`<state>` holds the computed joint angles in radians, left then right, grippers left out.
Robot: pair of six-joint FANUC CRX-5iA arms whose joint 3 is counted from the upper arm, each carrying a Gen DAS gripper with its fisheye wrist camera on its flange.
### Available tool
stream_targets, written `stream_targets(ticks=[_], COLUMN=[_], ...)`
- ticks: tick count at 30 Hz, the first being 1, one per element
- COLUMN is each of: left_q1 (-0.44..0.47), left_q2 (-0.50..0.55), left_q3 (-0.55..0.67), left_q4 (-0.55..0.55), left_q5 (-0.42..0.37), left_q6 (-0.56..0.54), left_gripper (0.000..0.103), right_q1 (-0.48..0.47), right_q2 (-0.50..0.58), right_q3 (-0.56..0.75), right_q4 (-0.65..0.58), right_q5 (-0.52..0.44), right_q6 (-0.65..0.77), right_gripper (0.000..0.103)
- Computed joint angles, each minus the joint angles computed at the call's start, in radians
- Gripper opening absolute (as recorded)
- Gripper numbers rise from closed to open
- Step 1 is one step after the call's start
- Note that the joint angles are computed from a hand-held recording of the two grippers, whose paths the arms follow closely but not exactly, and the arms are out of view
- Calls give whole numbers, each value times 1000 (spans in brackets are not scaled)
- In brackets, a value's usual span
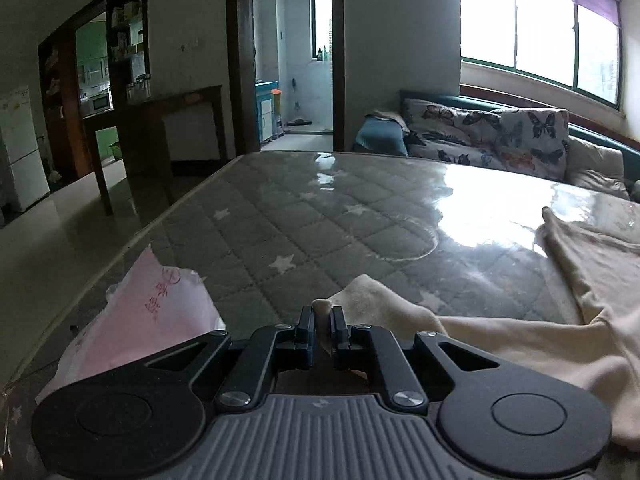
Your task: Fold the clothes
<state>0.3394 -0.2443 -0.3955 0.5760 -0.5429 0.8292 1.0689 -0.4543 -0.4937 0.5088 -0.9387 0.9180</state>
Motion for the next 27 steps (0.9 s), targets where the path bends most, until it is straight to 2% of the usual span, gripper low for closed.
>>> stream_targets(ticks=[4,6,14,17,22,27], left_q1=[-5,-2,15,13,2,-16], left_q2=[9,10,-25,-28,-2,13], left_q3=[23,27,1,1,27,31], left_q4=[-87,-98,-97,-109,-116,-46], left_q5=[9,-1,-27,-25,-23,19], left_q6=[65,67,5,5,43,10], left_gripper=[8,8,9,9,9,8], right_q1=[-2,-11,13,8,-21,-108], right_q2=[-4,-7,-50,-57,-69,44], right_q3=[13,43,105,129,104,139], right_q4=[-31,-92,-189,-223,-176,-223], right_q5=[-11,-40,-221,-244,-53,102], right_q6=[36,91,216,265,197,220], right_gripper=[2,2,0,0,11,11])
